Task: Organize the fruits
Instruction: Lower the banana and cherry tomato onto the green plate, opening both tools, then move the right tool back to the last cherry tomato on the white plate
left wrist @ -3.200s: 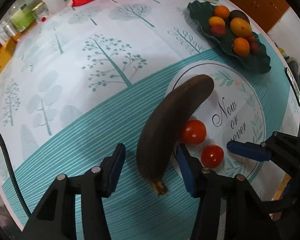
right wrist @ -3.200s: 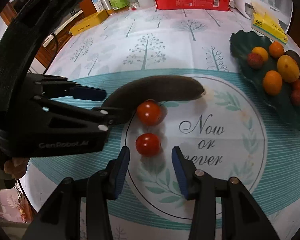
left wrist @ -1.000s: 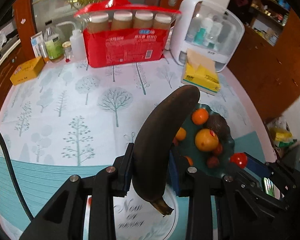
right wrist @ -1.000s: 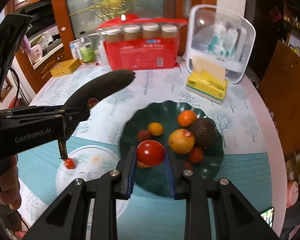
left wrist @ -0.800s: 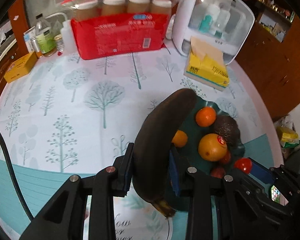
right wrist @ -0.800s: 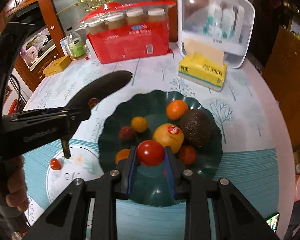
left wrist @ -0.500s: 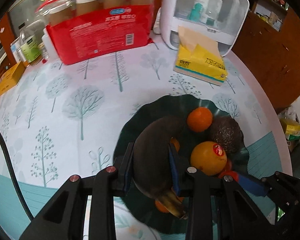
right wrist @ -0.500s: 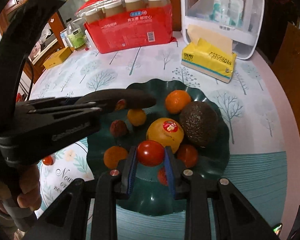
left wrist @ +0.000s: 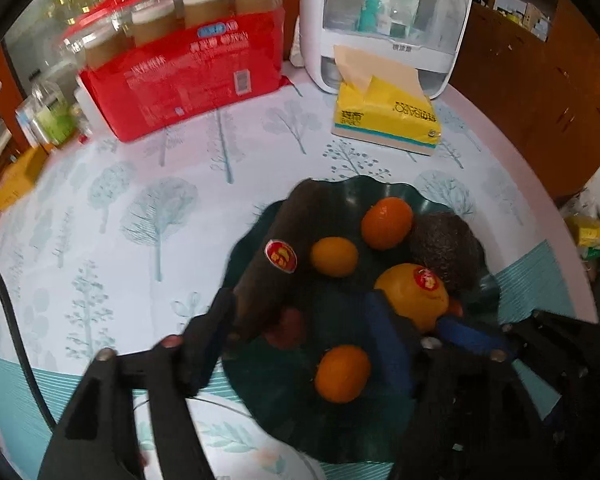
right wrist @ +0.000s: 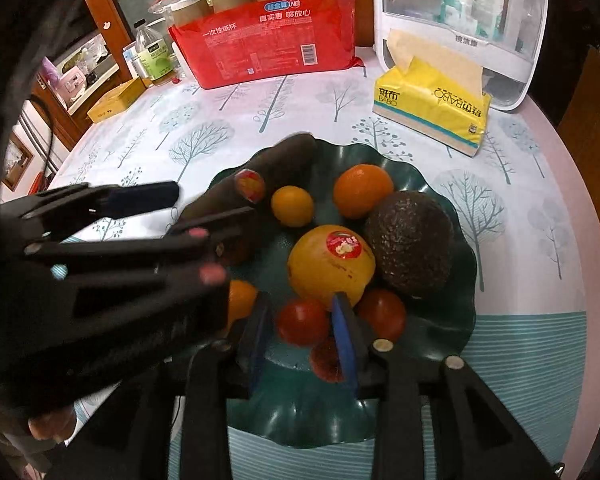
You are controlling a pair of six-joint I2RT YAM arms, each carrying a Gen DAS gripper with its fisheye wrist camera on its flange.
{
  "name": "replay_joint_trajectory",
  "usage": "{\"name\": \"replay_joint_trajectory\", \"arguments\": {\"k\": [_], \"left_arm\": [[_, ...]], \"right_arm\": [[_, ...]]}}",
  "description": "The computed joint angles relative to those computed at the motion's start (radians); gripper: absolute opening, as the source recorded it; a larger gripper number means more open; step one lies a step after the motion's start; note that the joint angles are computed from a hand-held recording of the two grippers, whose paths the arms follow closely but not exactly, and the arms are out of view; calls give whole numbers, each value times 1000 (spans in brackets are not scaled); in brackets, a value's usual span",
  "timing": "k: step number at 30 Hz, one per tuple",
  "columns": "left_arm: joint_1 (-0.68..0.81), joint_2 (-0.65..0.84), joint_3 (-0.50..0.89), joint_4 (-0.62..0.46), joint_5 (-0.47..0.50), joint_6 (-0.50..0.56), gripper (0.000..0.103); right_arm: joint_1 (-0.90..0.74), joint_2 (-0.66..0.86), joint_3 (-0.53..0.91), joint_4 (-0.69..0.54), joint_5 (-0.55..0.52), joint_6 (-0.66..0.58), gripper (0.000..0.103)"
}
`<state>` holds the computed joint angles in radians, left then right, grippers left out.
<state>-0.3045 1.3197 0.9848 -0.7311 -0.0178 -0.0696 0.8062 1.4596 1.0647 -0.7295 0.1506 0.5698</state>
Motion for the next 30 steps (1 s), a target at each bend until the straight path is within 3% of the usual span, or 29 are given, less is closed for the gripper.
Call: {"name": "replay_joint_trajectory", "arguments": {"k": [5,11,30], "left_arm": [[11,-36,-4,-36,19,-2,70],[31,-88,-10,-84,23,-24,80],[128,-404,-11,-338,72,-10,84]], "right_arm": [[0,-10,-5,-4,3,14,40],[14,-34,-5,-24,20,33,40],[169,-123,62,-184,140,160,40]]}}
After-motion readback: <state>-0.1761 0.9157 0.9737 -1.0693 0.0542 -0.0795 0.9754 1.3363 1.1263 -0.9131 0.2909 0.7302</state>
